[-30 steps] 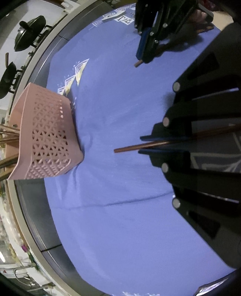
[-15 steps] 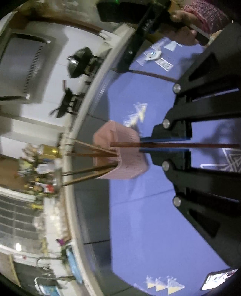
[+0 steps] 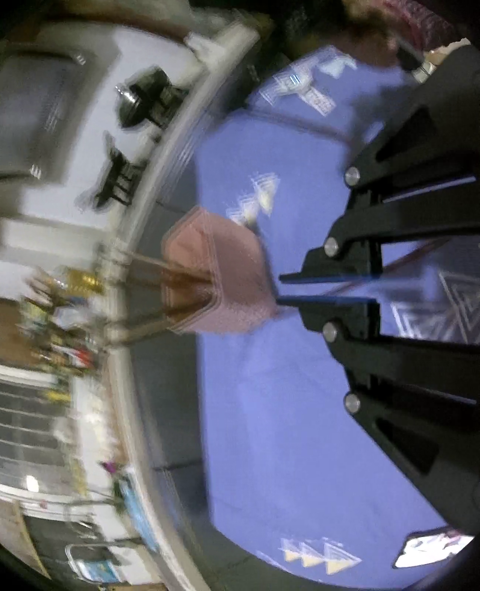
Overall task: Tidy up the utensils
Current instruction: 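Lift both chopsticks and lower them into the pink basket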
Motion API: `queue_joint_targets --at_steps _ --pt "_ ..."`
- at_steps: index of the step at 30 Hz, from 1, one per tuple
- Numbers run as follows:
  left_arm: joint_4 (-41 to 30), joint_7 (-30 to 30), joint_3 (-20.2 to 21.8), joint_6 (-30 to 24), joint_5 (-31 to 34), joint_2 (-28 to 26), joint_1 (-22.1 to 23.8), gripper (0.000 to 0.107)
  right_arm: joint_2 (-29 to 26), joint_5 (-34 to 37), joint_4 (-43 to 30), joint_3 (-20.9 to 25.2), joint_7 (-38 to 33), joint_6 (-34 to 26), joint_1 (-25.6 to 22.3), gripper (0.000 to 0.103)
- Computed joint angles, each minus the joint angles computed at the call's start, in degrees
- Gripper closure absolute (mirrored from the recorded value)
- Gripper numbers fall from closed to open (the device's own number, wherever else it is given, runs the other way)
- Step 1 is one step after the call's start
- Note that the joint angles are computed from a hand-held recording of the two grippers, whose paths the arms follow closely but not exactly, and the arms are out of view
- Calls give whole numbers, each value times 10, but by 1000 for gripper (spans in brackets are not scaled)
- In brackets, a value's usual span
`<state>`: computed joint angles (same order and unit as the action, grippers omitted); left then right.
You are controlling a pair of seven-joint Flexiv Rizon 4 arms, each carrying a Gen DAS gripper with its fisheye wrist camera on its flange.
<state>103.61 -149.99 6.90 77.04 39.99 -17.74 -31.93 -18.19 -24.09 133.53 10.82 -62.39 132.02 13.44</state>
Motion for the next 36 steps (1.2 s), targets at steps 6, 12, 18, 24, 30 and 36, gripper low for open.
queue_joint_targets --at_steps 6,12,18,24,30,36 --pt "-3 158 -73 -15 -192 -70 78 75 -10 -11 4 2 13 2 -11 99" --pt "-80 196 -58 -126 -267 -134 52 67 -17 -35 8 1 39 18 -30 99" --pt "-109 238 -57 -122 -286 -170 42 96 -23 -42 13 -2 51 35 -39 99" --pt "-94 324 -57 -137 -264 -155 12 98 -27 -49 14 -6 56 42 -43 99" --pt "-130 293 -31 -195 -243 -162 -8 67 -42 -73 3 -3 88 41 -57 99" --pt "-140 308 -55 -179 -260 -174 17 99 -38 -69 0 -7 85 33 -49 99"
